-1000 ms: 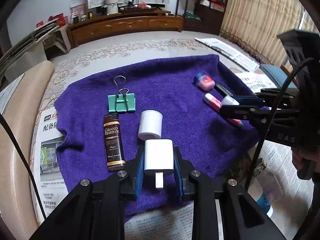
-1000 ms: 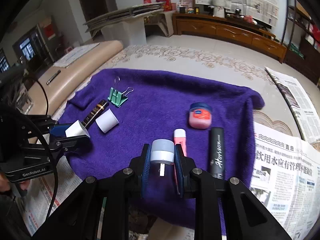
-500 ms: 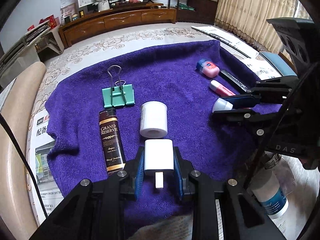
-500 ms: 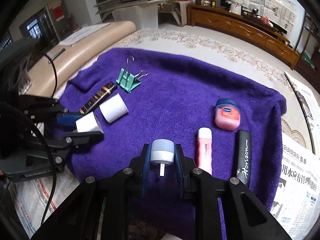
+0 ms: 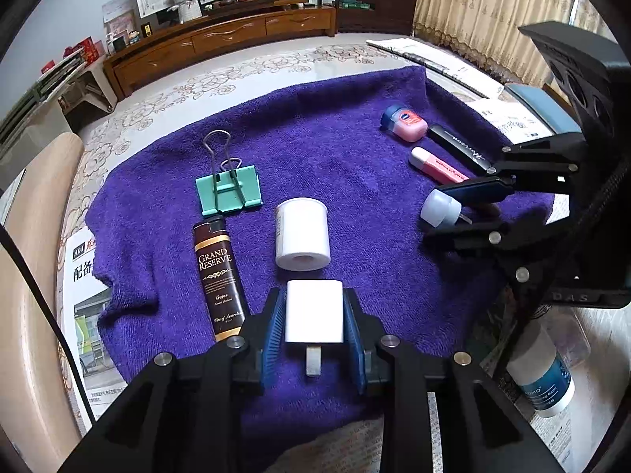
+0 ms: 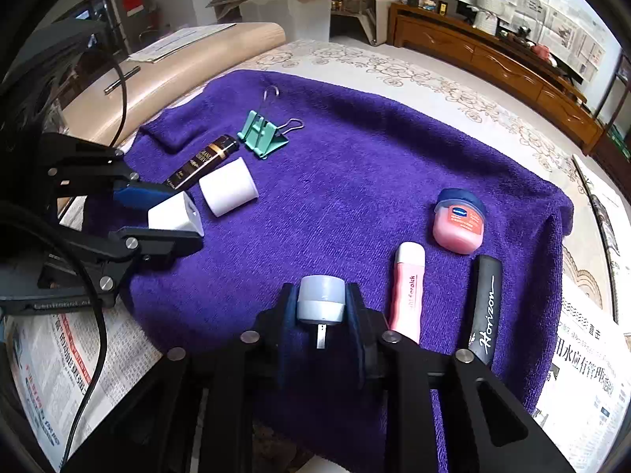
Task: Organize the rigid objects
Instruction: 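Carry the charger and round plug onto the towel and open both tools, then lift both open tools off the towel toward the balm tube and bottle, then grasp the white-and-blue balm tube with the left tool while the right tool grasps the clear candy bottle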
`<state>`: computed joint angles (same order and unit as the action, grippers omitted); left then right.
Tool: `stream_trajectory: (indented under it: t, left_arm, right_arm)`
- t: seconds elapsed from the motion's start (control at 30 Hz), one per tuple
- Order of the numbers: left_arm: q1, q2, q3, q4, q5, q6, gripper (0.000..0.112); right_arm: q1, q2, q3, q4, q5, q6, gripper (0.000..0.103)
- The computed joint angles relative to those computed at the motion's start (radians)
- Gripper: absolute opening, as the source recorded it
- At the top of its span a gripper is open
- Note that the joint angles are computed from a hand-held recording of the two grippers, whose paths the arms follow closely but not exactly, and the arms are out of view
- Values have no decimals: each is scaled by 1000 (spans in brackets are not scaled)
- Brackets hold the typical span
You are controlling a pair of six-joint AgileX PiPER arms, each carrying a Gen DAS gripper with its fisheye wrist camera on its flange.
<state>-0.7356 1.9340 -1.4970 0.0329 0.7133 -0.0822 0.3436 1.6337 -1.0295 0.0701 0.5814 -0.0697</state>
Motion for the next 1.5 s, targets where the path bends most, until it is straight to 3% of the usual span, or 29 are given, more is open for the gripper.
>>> stream_trajectory:
  t: [0.07, 0.17, 0.3, 0.37, 0.47, 0.5, 0.63, 0.73, 0.8, 0.9, 1.0, 1.2, 1.33, 1.5]
  left_arm:
    - [1, -20, 30, 8, -21, -10, 31]
    - [0, -63, 83, 31, -52, -47, 40]
    - [-1, -136, 165, 54, -100, -113, 59]
    - [1, -187, 220, 43, -140, -146, 71]
    - [-14, -251, 281, 52, -168, -209, 80]
    - [-20, -264, 290, 51, -166, -225, 83]
    - [-75, -348, 376, 119, -211, -393, 103]
    - [-136, -399, 429, 193, -222, -557, 103]
    - [-173, -394, 428, 194, -216, -598, 103]
    - [-265, -353, 405, 344, -153, -793, 103]
    - [-307, -310, 390, 346, -134, -847, 103]
    - [-378, -220, 326, 365, -110, -959, 103]
    - [-410, -162, 279, 382, -77, -1005, 103]
    - [-460, -121, 231, 486, 6, -1088, 103]
  right_arm:
    - [1, -4, 6, 12, -2, -8, 37]
    - [-2, -24, 23, 9, -7, 6, 39]
    - [-27, -86, 69, 80, -27, -22, 42]
    - [-37, -128, 93, 108, -27, -28, 55]
    - [-32, -215, 140, 84, -28, 25, 60]
    - [-30, -243, 152, 70, -23, 50, 64]
    - [11, -370, 203, -67, 16, 260, 103]
    - [55, -480, 254, -216, 101, 484, 103]
    - [57, -555, 289, -236, 143, 554, 103]
    - [28, -664, 346, -238, 196, 617, 103]
    - [29, -766, 397, -326, 278, 749, 103]
    - [-287, -877, 451, -107, 297, 468, 103]
    - [-325, -921, 449, -114, 322, 419, 103]
    - [-237, -914, 454, -191, 336, 508, 103]
